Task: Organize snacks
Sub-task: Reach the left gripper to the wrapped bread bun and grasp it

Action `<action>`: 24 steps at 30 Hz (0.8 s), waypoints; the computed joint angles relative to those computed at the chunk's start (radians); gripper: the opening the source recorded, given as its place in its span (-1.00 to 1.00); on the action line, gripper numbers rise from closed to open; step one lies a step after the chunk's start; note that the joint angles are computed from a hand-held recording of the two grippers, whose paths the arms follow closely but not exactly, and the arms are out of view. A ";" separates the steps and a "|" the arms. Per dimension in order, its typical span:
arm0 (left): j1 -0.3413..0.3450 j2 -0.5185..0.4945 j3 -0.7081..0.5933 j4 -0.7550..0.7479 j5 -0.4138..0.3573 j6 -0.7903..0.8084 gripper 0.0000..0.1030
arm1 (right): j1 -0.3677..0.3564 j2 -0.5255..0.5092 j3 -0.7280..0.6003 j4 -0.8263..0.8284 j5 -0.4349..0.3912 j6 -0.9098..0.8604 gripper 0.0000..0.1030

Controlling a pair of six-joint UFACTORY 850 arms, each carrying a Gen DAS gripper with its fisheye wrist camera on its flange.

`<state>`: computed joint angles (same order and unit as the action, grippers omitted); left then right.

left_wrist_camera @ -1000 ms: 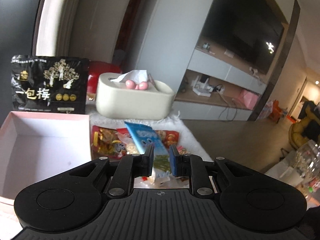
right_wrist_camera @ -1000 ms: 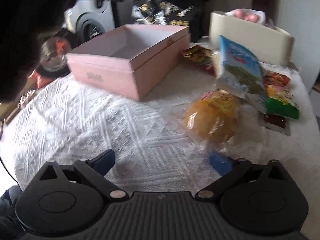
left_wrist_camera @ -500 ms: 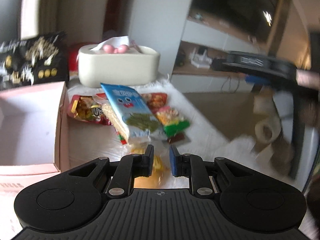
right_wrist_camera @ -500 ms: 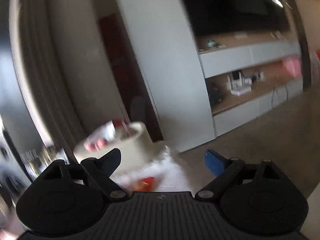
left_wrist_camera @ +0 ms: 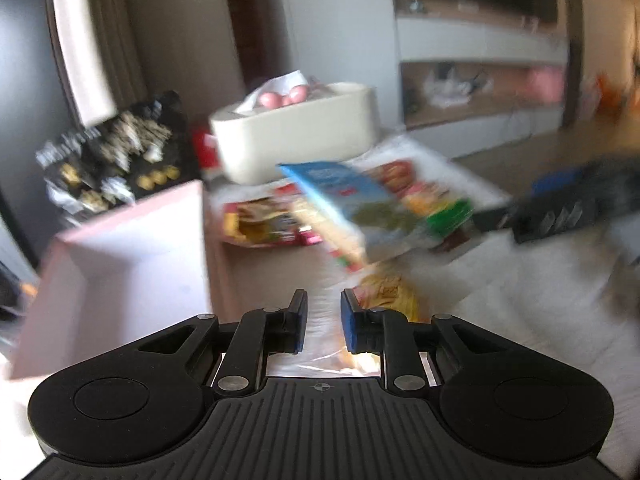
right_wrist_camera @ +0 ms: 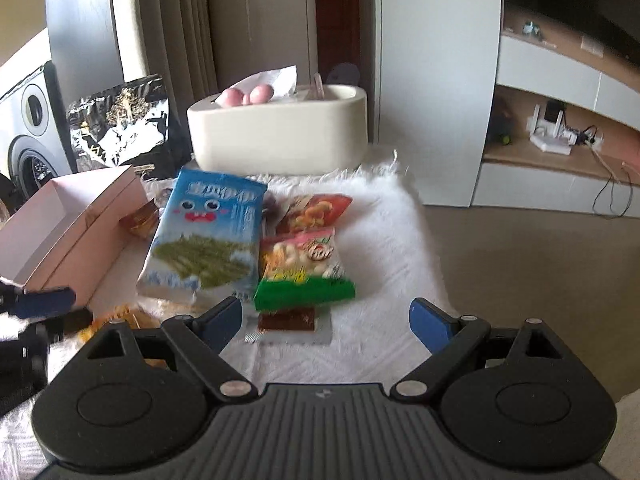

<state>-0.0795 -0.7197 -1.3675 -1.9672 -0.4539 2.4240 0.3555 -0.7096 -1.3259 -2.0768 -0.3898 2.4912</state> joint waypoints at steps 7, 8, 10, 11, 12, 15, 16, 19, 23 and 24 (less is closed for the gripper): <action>0.005 0.003 -0.017 0.104 -0.075 -0.098 -0.55 | -0.007 0.005 0.036 -0.065 -0.020 0.109 0.79; -0.009 0.004 -0.008 0.063 -0.041 -0.036 -0.55 | -0.010 -0.002 0.032 -0.060 -0.009 0.119 0.79; -0.031 -0.011 -0.017 0.069 0.023 -0.036 -0.54 | -0.018 -0.015 0.022 -0.040 0.017 0.131 0.79; -0.035 -0.014 -0.014 0.052 0.029 -0.024 -0.53 | -0.023 -0.021 0.019 -0.045 0.032 0.147 0.79; -0.036 -0.013 -0.004 0.001 0.018 0.031 -0.54 | -0.027 -0.025 0.019 -0.061 0.043 0.170 0.79; -0.036 -0.013 0.001 0.057 -0.009 0.010 -0.50 | -0.032 -0.022 0.027 -0.119 0.045 0.242 0.79; -0.032 -0.020 -0.010 0.112 -0.021 -0.036 -0.36 | -0.031 -0.023 0.026 -0.113 0.043 0.235 0.79; -0.022 -0.036 -0.034 0.249 -0.053 -0.132 0.05 | -0.024 -0.027 0.022 -0.077 0.034 0.194 0.79; -0.021 -0.040 -0.036 0.257 -0.067 -0.086 0.07 | -0.026 -0.025 0.028 -0.107 0.033 0.230 0.80; -0.023 -0.042 -0.039 0.248 -0.057 -0.089 0.07 | -0.026 -0.026 0.025 -0.101 0.036 0.219 0.80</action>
